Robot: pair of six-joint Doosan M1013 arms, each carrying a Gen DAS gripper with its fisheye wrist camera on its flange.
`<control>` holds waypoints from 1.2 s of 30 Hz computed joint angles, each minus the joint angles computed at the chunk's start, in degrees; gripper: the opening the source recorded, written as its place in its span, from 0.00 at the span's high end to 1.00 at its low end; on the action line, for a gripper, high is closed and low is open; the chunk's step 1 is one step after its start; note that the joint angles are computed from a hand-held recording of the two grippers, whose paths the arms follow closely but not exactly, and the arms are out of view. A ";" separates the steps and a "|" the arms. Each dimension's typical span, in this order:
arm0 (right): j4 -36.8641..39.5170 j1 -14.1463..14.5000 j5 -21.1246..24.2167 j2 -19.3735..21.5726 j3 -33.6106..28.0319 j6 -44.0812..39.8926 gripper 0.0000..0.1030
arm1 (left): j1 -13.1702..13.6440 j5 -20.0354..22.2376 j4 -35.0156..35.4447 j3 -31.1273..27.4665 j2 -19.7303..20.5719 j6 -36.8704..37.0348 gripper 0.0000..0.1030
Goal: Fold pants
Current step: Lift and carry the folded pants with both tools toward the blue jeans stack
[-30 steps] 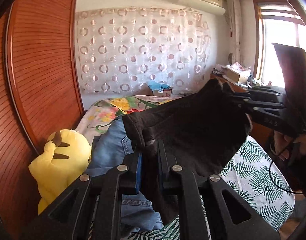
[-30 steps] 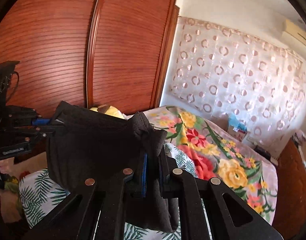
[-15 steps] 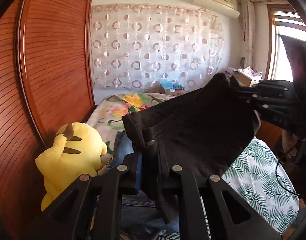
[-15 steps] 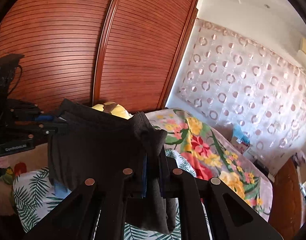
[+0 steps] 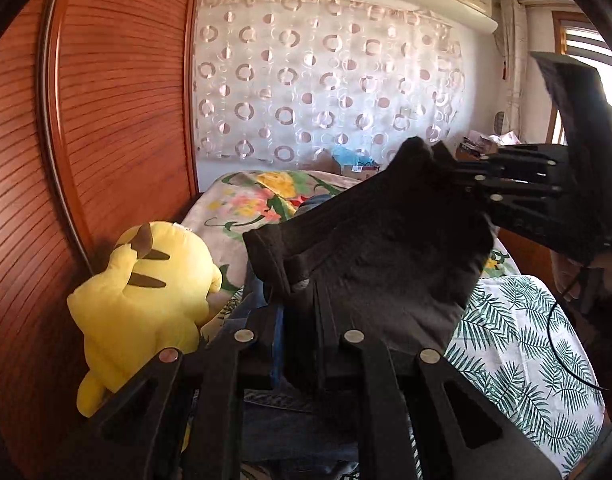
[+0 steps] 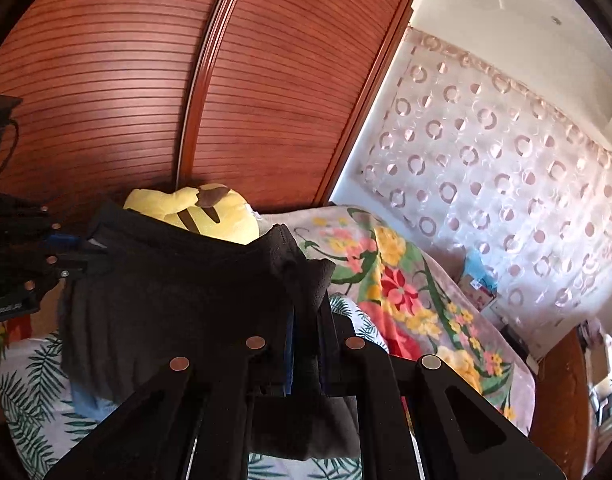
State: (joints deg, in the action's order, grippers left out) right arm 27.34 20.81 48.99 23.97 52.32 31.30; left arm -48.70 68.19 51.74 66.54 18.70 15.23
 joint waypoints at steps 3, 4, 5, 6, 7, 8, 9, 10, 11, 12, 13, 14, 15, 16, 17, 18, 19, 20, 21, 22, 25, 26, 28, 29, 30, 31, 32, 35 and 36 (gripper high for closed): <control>-2.66 0.67 1.01 1.60 -2.29 2.02 0.91 | 0.31 -0.21 -0.59 0.51 -0.11 -1.05 0.87; -3.28 0.85 1.61 2.18 -3.20 2.64 0.91 | 0.44 -0.27 -0.99 0.62 -0.13 -1.35 0.87; -3.65 1.02 2.19 2.74 -4.02 2.97 0.91 | 0.54 -0.37 -1.16 0.80 -0.18 -1.60 0.87; -3.91 1.19 2.57 3.13 -4.59 3.19 0.91 | 0.61 -0.38 -1.22 0.96 -0.21 -1.98 0.87; -4.04 1.27 3.21 3.63 -5.44 3.31 0.91 | 0.59 -0.31 -1.33 0.93 -0.21 -2.18 0.87; -4.06 1.37 3.74 4.02 -6.10 3.28 0.91 | 0.61 -0.39 -1.38 1.12 -0.28 -2.51 0.87; -3.94 1.38 4.19 4.32 -6.65 3.08 0.91 | 0.59 -0.46 -1.37 1.34 -0.38 -2.99 0.87; -3.90 1.46 4.53 4.61 -7.17 2.89 0.91 | 0.55 -0.57 -1.29 1.58 -0.48 -3.48 0.87; -3.75 1.46 5.05 4.99 -7.88 2.67 0.91 | 0.47 -0.62 -1.23 1.78 -0.56 -3.79 0.87; -3.70 1.50 5.47 5.28 -8.44 2.69 0.91 | 0.37 -0.60 -1.12 2.06 -0.70 -4.11 0.87; -3.47 1.43 6.06 5.64 -9.13 2.68 0.91 | 0.31 -0.59 -1.01 2.26 -0.79 -4.47 0.87; -3.04 1.35 6.64 5.96 -9.70 2.53 0.91 | 0.26 -0.63 -0.97 2.40 -0.86 -4.80 0.87; -2.64 1.28 7.23 6.37 -10.37 2.49 0.91 | 0.21 -0.58 -0.92 2.51 -0.92 -5.04 0.87; -2.44 1.28 7.79 6.73 -11.01 2.68 0.91 | 0.19 -0.49 -0.87 2.63 -0.97 -5.22 0.87; -2.19 1.25 8.29 7.00 -11.41 2.86 0.91 | 0.20 -0.40 -0.97 2.69 -0.98 -5.20 0.87; -2.19 1.28 8.78 7.49 -12.10 3.21 0.91 | 0.26 -0.15 -1.19 2.75 -0.97 -5.16 0.87; -2.47 1.37 9.43 8.00 -12.89 3.73 0.91 | 0.32 0.16 -1.51 2.69 -0.92 -5.23 0.87; -2.77 1.46 10.17 8.49 -13.64 4.29 0.91 | 0.35 0.28 -1.75 2.69 -0.90 -5.41 0.87; -2.74 1.46 10.96 8.96 -14.37 4.70 0.91 | 0.38 0.37 -1.99 2.80 -0.94 -5.62 0.87; -2.55 1.37 11.47 9.20 -14.64 4.86 0.91 | 0.39 0.38 -2.22 2.93 -0.99 -5.85 0.87; -2.40 1.13 13.45 10.45 -16.55 6.56 0.91 | 0.37 0.75 -2.73 2.98 -0.90 -5.89 0.87; -2.51 1.00 14.72 11.23 -17.94 7.96 0.91 | 0.34 1.03 -2.89 2.84 -0.78 -5.83 0.87; -3.07 0.71 19.19 13.92 -23.03 12.99 0.91 | 0.32 0.97 -3.01 2.67 -0.67 -5.90 0.87; -2.52 0.37 21.23 15.11 -25.39 15.35 0.91 | 0.29 0.85 -2.95 2.66 -0.70 -5.97 0.87; -1.90 0.13 22.29 15.74 -26.68 16.37 0.91 | 0.23 0.73 -2.82 2.75 -0.78 -6.15 0.86; -1.28 -0.10 22.91 16.03 -27.41 16.66 0.91 | 0.18 0.81 -2.79 2.73 -0.83 -6.16 0.86; -0.67 -0.32 23.47 16.24 -28.08 16.67 0.91 | 0.15 0.84 -2.74 2.80 -0.93 -6.19 0.86; 1.57 -1.12 25.13 16.49 -29.33 16.45 0.85 | -0.08 1.20 -2.62 2.68 -1.16 -5.87 0.85; 2.39 -1.48 25.51 16.49 -29.57 16.58 0.84 | -0.24 1.56 -2.37 2.53 -1.18 -5.64 0.84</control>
State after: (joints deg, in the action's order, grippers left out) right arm 29.72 19.33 74.49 40.46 22.75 47.88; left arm -48.94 69.75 49.37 69.08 17.52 9.59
